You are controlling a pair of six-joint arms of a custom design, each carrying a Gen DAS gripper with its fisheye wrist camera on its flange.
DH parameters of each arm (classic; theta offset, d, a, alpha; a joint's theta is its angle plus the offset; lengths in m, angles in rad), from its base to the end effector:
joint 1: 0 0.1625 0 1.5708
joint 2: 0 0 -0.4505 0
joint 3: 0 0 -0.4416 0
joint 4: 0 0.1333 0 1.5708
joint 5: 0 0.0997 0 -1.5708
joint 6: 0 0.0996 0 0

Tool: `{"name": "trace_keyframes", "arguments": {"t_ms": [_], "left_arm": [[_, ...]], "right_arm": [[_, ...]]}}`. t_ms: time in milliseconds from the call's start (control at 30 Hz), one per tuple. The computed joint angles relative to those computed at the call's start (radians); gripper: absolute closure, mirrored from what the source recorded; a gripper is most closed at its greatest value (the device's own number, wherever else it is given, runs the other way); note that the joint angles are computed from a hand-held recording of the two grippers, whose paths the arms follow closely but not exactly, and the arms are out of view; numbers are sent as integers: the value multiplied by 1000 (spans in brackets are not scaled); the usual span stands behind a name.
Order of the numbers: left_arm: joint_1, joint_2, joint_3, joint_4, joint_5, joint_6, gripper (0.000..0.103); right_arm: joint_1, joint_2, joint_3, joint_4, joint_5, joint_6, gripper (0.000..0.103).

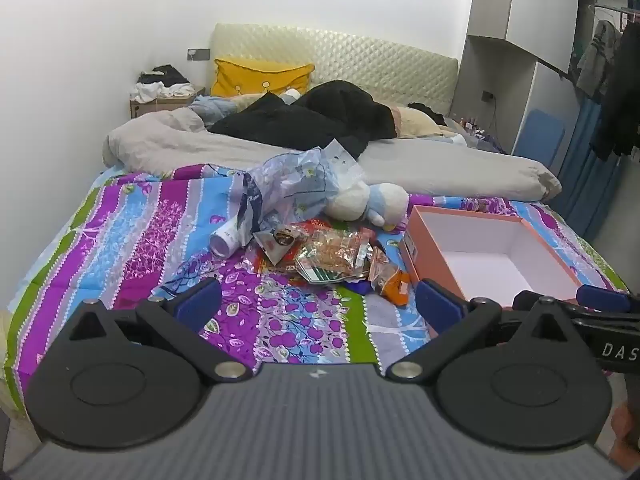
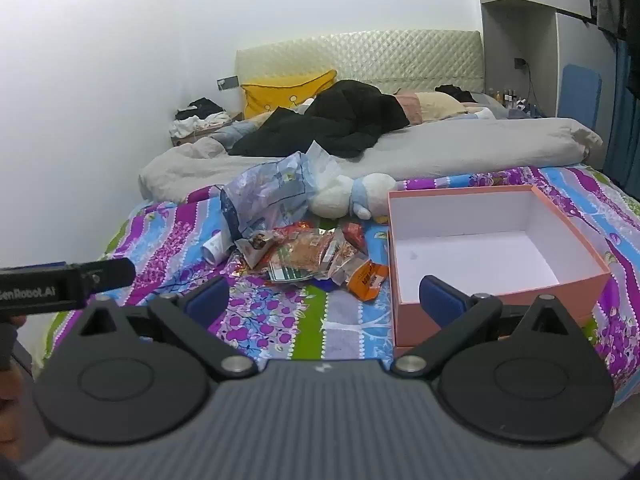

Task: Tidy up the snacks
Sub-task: 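Move both tools toward the snack pile beside the pink box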

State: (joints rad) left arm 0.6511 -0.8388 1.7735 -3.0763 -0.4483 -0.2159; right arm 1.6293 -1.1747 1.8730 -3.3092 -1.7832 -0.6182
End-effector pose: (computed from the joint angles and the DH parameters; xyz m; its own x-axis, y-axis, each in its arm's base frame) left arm -0.3983 -0.5839 0.1599 -0.7783 -0.0607 -0.6250 0.5145 0.5088 -0.6902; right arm 0.1499 -0.6388 0.3309 -0.7868 -0.1915 0.5868 -0.5959 0.4838 -0.6410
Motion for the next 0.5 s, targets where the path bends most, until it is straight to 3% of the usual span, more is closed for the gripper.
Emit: {"name": "trace_keyframes", "arguments": {"t_ms": [167, 500], "left_arm": [[-14, -10, 17, -29, 13, -2, 0], [-1, -17, 15, 44, 5, -70, 0]], "right_arm": [[-3, -2, 1, -13, 9, 6, 0], [-11, -25, 28, 1, 11, 15, 0]]}}
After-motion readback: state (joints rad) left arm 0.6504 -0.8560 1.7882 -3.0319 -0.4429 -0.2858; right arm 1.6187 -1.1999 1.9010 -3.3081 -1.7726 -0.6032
